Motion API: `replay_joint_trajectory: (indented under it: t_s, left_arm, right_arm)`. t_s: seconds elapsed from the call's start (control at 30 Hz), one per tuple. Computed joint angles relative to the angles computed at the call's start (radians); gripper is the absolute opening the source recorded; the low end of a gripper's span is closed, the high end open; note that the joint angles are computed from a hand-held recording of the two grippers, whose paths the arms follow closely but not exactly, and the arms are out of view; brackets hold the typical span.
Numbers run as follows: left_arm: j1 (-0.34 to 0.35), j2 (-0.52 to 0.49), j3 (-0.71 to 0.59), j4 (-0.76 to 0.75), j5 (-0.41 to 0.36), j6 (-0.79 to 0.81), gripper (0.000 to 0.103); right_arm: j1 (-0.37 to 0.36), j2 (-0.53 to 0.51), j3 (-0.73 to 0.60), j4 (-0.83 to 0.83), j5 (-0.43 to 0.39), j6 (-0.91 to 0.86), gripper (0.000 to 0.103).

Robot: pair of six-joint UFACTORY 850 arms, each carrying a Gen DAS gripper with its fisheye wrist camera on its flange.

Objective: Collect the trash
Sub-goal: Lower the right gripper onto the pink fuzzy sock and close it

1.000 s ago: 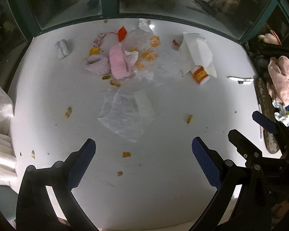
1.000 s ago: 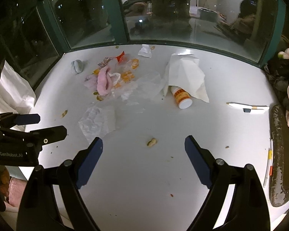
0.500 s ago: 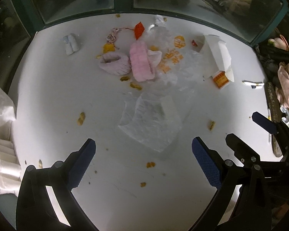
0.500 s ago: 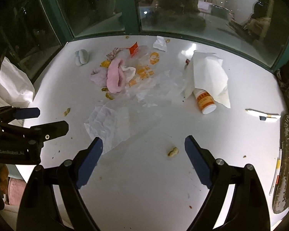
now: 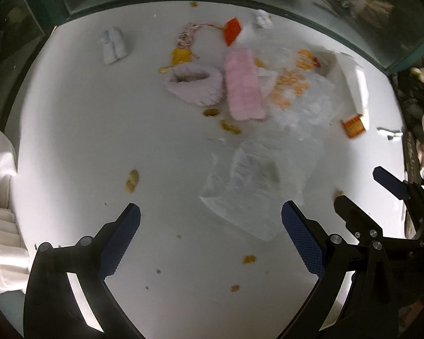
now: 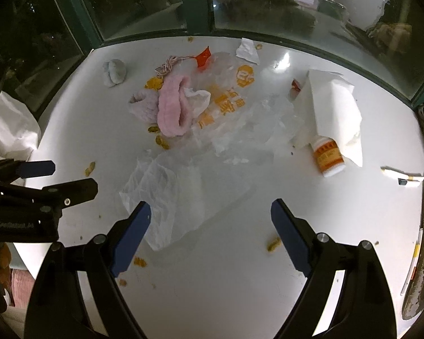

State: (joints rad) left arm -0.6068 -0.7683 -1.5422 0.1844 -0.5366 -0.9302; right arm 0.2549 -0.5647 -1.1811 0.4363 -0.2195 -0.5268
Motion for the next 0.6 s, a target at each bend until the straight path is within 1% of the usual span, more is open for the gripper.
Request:
replay_joint_trajectory:
  t_s: [0.1, 0.13, 0.4, 0.47, 0.6]
  left_arm:
    - [0.027, -0.006, 0.002, -0.009, 0.019, 0.015, 0.097]
    - [0.036, -0.011, -0.002, -0.011, 0.022, 0.023, 0.097]
    - [0.090, -0.067, -0.062, -0.042, 0.021, 0.102, 0.097]
    - [0.104, -0.085, -0.081, -0.067, 0.021, 0.143, 0.097]
    - [0.126, -0.111, -0.108, -0.085, 0.027, 0.170, 0.097]
  right_arm:
    - [0.018, -0.038, -0.050, -0.120, 0.000, 0.136, 0.084]
    - [0.021, -0.046, -0.061, -0.136, -0.001, 0.154, 0.084]
    - [0.053, -0.137, -0.184, -0.236, -0.048, 0.276, 0.084]
    - [0.060, -0.159, -0.216, -0.251, -0.054, 0.293, 0.084]
    - [0.070, -0.209, -0.290, -0.277, -0.075, 0.316, 0.083]
